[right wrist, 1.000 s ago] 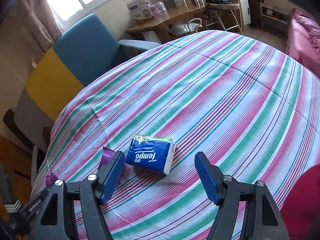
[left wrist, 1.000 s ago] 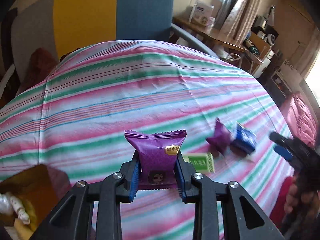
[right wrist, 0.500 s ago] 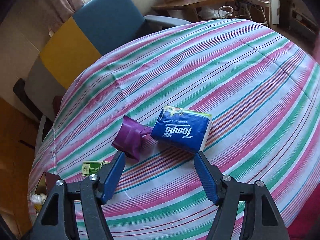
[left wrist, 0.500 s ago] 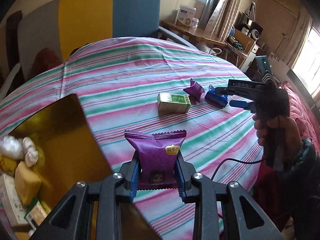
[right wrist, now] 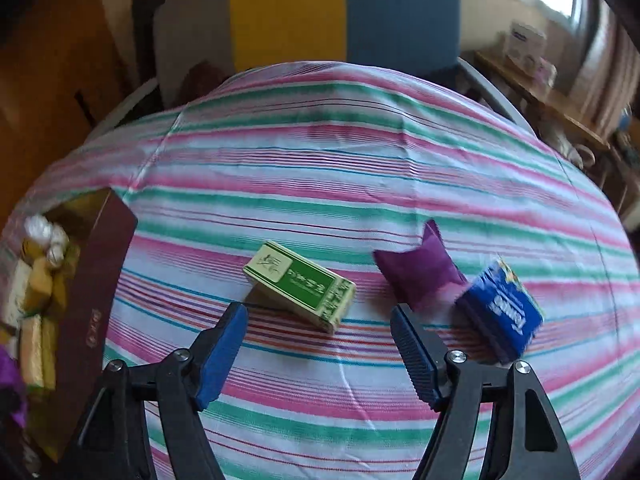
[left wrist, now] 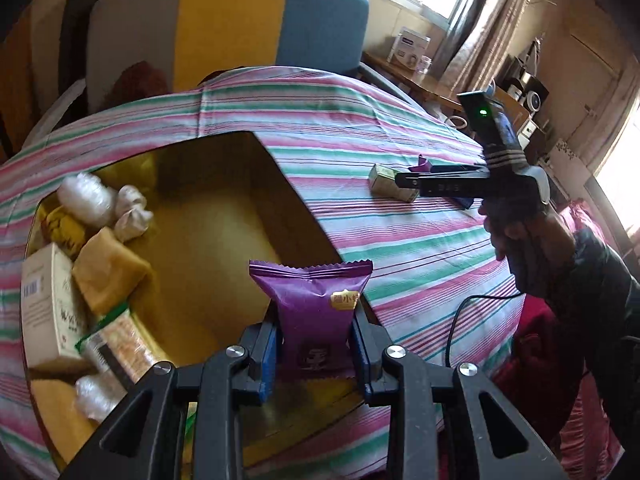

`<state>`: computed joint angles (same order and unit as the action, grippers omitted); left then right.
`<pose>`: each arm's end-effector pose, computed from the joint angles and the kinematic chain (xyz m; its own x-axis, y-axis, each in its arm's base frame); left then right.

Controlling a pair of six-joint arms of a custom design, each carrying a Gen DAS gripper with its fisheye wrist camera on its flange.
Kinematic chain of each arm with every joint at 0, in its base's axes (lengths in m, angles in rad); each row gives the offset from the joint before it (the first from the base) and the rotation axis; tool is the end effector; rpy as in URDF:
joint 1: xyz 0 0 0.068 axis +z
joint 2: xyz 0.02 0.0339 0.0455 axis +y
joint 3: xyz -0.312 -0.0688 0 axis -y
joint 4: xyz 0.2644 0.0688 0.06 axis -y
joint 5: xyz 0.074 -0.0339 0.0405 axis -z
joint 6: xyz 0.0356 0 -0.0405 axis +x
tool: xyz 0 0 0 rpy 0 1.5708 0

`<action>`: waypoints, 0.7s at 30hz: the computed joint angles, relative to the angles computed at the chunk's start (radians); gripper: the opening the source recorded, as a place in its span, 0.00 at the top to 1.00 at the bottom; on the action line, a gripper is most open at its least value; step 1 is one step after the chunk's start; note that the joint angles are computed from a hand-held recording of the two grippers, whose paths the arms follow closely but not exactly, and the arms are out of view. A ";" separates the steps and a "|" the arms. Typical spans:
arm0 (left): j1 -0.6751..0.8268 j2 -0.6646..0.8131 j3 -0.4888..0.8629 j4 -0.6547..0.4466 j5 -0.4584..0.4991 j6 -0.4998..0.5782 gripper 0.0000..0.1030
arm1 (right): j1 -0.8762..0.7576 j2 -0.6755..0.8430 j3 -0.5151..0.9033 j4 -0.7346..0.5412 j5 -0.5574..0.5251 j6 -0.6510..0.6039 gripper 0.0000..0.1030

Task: Organize objects
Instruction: 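Carry the purple packet over the tray with the left gripper while the right gripper grasps the green box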

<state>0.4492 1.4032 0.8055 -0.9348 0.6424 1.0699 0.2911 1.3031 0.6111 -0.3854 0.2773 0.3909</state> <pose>0.2112 0.0781 0.2195 -0.7191 0.4330 -0.5435 0.6325 0.7317 -0.2539 0.2237 0.0568 0.1965 -0.8379 0.1315 -0.5298 0.1811 0.9826 -0.0425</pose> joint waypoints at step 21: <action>0.193 0.095 0.095 -0.095 0.042 0.101 0.70 | 0.196 0.122 0.077 -0.154 0.055 0.129 0.68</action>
<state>0.6423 1.4986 0.9008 -1.0297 0.6841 1.1714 0.4872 1.4254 0.6882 -0.5395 0.3326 0.5196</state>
